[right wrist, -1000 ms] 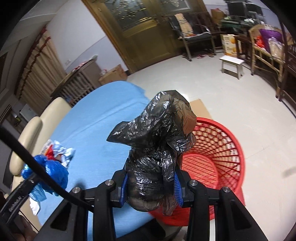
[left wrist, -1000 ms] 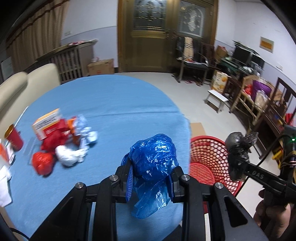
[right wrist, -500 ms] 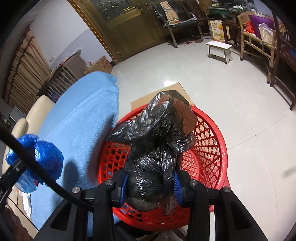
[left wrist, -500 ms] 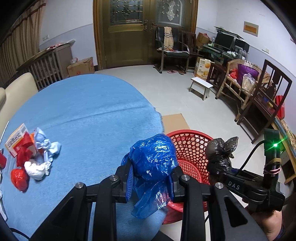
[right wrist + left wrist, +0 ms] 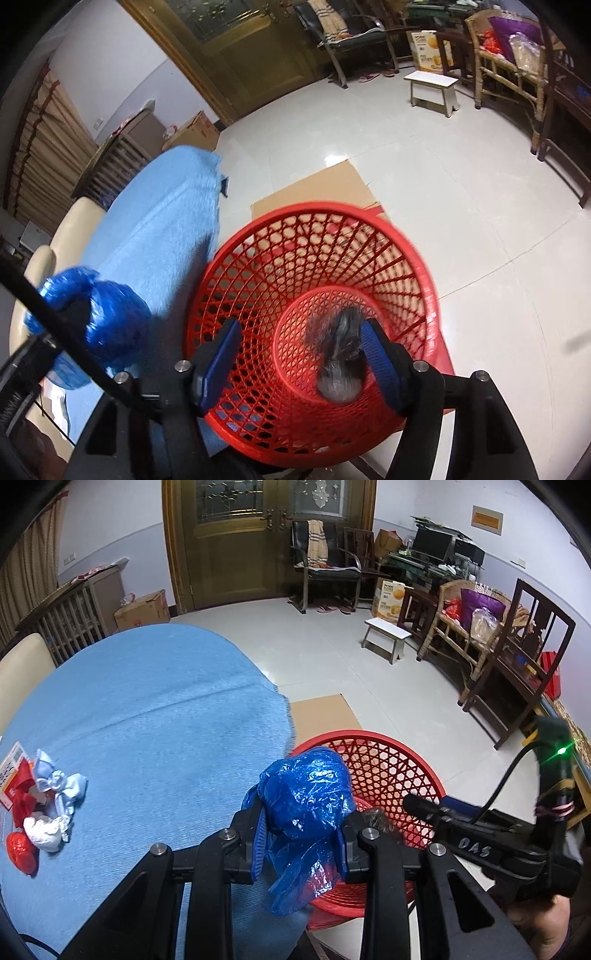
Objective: Collect trash
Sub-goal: 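Carry both bags over the red wastebasket and open both tools to drop them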
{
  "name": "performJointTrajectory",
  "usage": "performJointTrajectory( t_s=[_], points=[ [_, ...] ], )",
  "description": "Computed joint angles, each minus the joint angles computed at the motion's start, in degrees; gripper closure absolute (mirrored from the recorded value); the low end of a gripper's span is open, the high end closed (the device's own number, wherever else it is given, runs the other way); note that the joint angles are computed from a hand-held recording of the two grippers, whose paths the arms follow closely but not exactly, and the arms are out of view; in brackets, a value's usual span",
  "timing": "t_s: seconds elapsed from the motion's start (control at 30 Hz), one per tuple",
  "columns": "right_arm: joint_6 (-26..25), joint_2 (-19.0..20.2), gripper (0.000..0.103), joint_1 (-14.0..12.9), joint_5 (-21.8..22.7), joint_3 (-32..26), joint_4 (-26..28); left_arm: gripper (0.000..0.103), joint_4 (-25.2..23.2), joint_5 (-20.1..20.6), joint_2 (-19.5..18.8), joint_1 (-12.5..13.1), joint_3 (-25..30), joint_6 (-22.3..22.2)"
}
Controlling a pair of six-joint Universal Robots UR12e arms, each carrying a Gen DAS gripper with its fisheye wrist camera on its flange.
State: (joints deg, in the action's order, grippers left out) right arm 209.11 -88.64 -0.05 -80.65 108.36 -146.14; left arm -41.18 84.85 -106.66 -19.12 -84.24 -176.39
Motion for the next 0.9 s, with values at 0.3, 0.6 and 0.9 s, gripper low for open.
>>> performJointTrajectory(
  t_s=[0.3, 0.6, 0.9],
  points=[
    [2.58, -3.15, 0.032, -1.95, -2.05, 2.1, -2.39, 0.07, -2.53, -0.93, -1.82, -1.58, 1.83, 1.28],
    [3.43, -4.53, 0.032, -2.94, -2.84, 2.78, -3.04, 0.027, -6.31, -1.31, -3.24, -1.75, 3.63, -0.34],
    [2.27, -3.35, 0.032, -1.36, -2.5, 1.44, -2.27, 0.027, -1.41, -0.04, 1.03, 2.35, -1.61, -4.55]
  ],
)
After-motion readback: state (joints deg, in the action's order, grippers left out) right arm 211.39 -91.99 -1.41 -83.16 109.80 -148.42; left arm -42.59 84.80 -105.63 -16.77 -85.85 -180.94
